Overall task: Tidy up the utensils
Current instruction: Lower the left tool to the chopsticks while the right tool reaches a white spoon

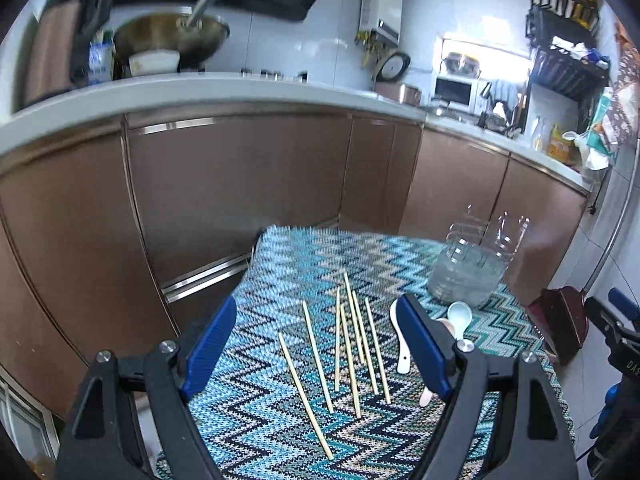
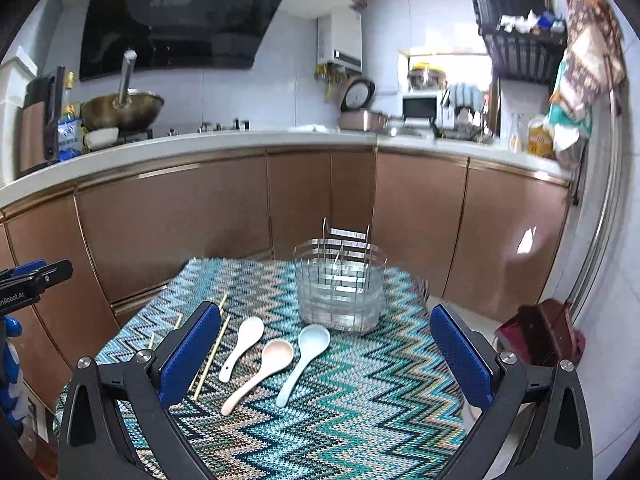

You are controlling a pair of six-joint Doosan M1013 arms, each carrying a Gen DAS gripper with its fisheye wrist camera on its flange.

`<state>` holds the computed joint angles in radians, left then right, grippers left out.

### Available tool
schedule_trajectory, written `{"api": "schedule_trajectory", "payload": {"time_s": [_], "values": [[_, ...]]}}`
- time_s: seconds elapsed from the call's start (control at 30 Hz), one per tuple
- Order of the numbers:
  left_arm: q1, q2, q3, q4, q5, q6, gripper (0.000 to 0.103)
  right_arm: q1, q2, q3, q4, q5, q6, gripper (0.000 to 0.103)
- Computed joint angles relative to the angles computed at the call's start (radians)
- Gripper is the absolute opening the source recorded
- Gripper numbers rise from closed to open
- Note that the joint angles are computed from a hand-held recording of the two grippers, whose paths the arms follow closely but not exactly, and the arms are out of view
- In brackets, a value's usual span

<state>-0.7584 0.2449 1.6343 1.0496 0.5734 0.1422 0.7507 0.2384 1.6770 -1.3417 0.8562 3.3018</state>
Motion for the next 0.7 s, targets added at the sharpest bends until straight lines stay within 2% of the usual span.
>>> {"api": "schedule_trajectory", "payload": {"time_s": [0.17, 0.23, 0.37, 0.47, 0.57, 0.7], "values": [[0.047, 0.051, -0.050, -0.218, -0.040, 0.197, 0.081, -0.054, 0.026, -0.013, 0.087, -0.078, -0.049, 0.101], [0.061, 0.073, -0.071, -0.303, -0.047, 0.280, 0.081, -0.079, 0.036, -0.013, 0.125, -0.123, -0.066, 0.098], [0.096, 0.134, -0.135, -0.560, -0.048, 0.524, 0.080, -0.139, 0.059, -0.019, 0.246, -0.229, -0.138, 0.083], [0.119, 0.189, -0.201, -0.735, -0.011, 0.688, 0.080, -0.201, 0.078, -0.018, 0.415, -0.365, -0.246, 0.068], [0.138, 0.242, -0.271, -0.873, 0.034, 0.816, 0.080, -0.246, 0.097, -0.022, 0.579, -0.445, -0.374, 0.054], [0.167, 0.311, -0.370, -1.033, 0.112, 0.954, 0.079, -0.304, 0.130, -0.036, 0.929, -0.524, -0.675, 0.036]]}}
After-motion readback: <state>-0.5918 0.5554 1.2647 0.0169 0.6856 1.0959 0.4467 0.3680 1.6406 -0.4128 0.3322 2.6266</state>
